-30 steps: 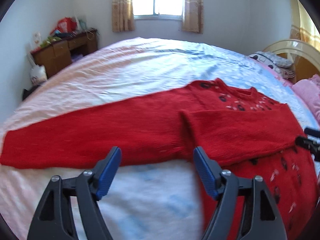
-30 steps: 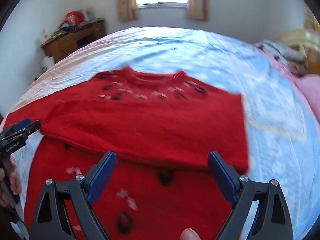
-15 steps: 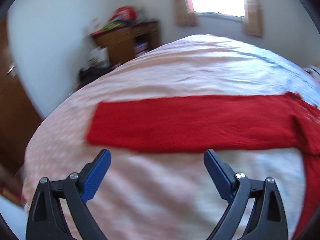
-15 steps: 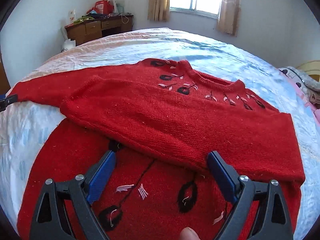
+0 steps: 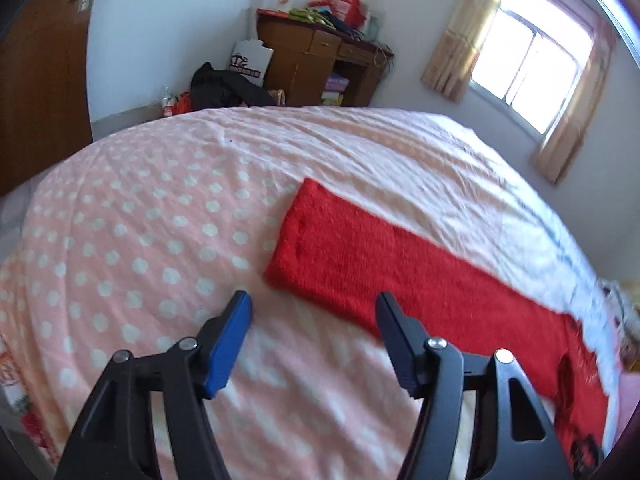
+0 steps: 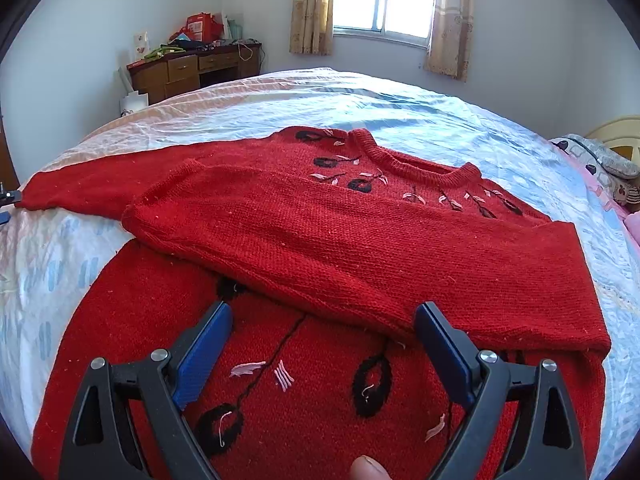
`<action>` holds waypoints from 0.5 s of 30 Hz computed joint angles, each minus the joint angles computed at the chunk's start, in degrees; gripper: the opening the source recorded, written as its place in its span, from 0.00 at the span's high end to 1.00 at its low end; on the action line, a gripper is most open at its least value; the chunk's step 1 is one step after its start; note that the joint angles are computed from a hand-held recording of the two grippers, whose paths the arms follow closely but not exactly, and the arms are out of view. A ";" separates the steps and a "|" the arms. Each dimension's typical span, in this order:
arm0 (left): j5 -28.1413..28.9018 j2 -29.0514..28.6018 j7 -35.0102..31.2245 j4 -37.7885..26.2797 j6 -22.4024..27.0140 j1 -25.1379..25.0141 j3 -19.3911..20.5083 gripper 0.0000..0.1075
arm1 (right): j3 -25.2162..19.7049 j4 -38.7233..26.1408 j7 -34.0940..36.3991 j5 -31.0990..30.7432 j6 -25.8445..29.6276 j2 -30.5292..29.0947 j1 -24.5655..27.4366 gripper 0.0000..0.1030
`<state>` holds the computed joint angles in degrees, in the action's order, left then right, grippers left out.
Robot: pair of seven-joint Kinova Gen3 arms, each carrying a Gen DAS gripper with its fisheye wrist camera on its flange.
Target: Fold small clothes
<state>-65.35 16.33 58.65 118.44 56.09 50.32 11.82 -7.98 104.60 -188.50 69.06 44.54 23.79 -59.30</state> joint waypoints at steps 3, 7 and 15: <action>-2.70 0.05 3.87 0.82 -1.08 -0.49 -0.57 0.39 | 0.04 0.03 -0.61 0.62 0.78 0.22 -0.52 0.10; -3.08 0.82 2.73 0.00 -1.71 -2.14 -1.08 0.39 | -0.13 -0.02 -0.90 0.88 1.15 0.34 -0.64 0.10; -1.94 1.97 -3.76 -2.68 -0.99 -2.06 -1.43 0.88 | -0.29 0.02 -1.50 1.43 2.07 0.52 -1.02 0.10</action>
<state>-67.28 18.30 54.89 115.76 55.09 48.27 10.38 -8.28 104.61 -190.01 70.50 46.62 24.31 -60.32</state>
